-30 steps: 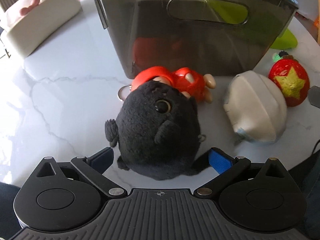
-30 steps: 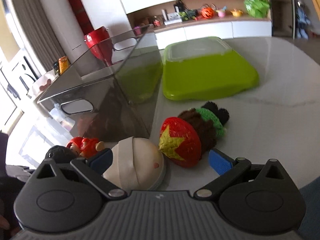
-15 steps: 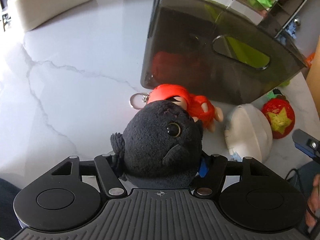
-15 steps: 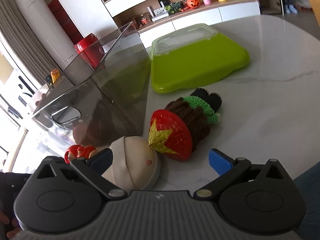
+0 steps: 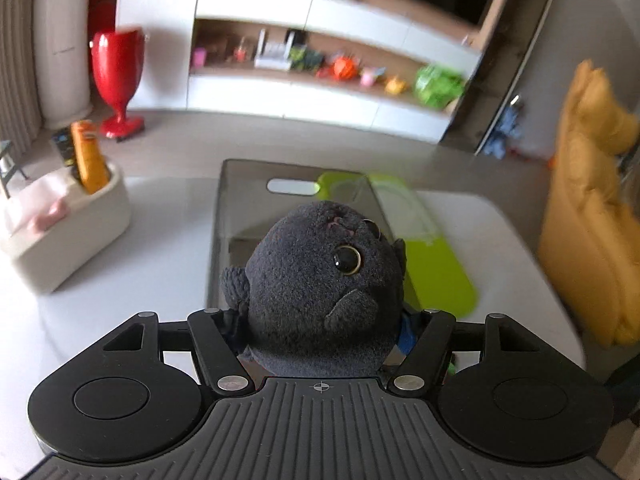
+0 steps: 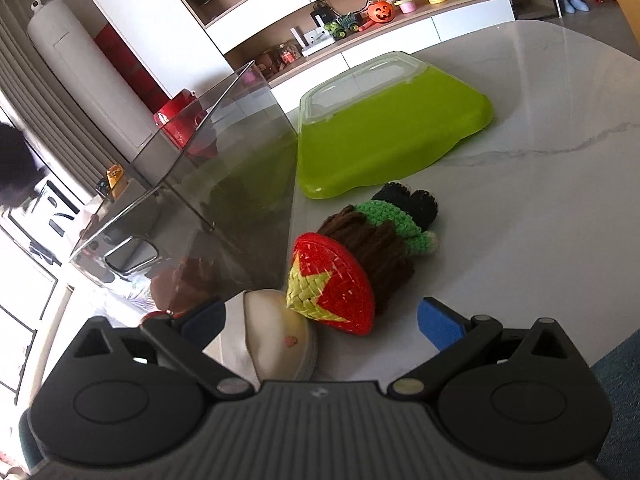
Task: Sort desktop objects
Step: 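Drop the black plush into the grey bin with the left gripper while the right gripper grasps the knitted doll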
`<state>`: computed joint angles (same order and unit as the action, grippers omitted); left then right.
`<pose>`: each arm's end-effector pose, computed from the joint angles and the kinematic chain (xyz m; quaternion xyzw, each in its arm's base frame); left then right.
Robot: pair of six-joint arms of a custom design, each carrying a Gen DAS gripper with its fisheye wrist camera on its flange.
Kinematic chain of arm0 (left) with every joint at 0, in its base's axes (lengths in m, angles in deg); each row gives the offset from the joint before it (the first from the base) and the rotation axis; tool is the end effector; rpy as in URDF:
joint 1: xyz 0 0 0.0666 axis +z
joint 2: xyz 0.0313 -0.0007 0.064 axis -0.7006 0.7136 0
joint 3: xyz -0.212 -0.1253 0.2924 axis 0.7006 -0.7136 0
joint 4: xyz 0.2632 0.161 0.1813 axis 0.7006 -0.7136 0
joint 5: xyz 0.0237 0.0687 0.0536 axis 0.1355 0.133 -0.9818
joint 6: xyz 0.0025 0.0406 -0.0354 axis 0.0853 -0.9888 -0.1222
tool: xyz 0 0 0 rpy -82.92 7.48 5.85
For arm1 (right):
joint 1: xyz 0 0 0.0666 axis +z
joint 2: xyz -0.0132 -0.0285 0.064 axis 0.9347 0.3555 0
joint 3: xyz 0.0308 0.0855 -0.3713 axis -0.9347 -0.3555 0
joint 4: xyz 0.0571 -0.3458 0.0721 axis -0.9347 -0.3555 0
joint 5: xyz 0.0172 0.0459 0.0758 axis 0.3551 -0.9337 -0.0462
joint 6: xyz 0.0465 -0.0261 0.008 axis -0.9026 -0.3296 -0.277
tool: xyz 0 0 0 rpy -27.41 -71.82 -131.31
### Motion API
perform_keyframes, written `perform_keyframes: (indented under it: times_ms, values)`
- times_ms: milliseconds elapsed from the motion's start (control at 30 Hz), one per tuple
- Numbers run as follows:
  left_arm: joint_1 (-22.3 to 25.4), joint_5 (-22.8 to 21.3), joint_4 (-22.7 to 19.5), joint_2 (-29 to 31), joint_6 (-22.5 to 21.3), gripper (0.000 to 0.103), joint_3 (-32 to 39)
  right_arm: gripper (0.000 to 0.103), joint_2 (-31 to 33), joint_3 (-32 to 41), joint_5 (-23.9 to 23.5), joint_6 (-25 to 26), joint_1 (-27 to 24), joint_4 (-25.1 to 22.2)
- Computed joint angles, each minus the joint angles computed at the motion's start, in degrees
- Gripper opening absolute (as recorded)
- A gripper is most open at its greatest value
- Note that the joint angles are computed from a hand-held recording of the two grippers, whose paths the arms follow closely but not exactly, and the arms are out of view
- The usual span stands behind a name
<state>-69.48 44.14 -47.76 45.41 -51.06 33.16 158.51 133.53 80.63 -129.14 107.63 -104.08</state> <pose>0.4237 -0.1942 0.5367 -0.0012 0.9359 -0.0987 0.3383 0.2953 0.2286 0.3487 0.0758 0.9081 0.2318 0.3405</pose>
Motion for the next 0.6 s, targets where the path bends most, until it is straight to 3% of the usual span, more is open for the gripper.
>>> perform_keyframes:
  times_ms: [100,200,267,433,500,600]
  values:
    - [1.0,-2.0,-11.8,13.2,0.7,0.071,12.8,0.103,-0.4,-0.7,-0.9,-1.1,-0.8,0.7]
    - [1.9,0.4,-18.9,19.2,2.3,0.071,16.2,0.103,-1.5,-1.8,-1.2,-1.6,-1.4,1.5]
    - [1.0,-1.0,-19.9,19.5,0.1,0.073,15.7,0.103,-2.1,-2.5,-1.1,-1.6,-1.9,2.2]
    - [0.2,0.2,-21.2,18.3,-0.3,0.08,12.6,0.103,-0.6,-1.6,-3.9,-2.1,-3.3,1.9]
    - [0.3,0.6,-23.8,19.6,-0.8,0.083,15.4,0.103,-0.3,-1.2,-2.8,-1.1,-2.7,1.3]
    - [-0.2,-0.2,-21.9,17.4,-1.1,0.087,13.3,0.103,-0.4,-0.6,0.5,0.1,-1.6,-0.1]
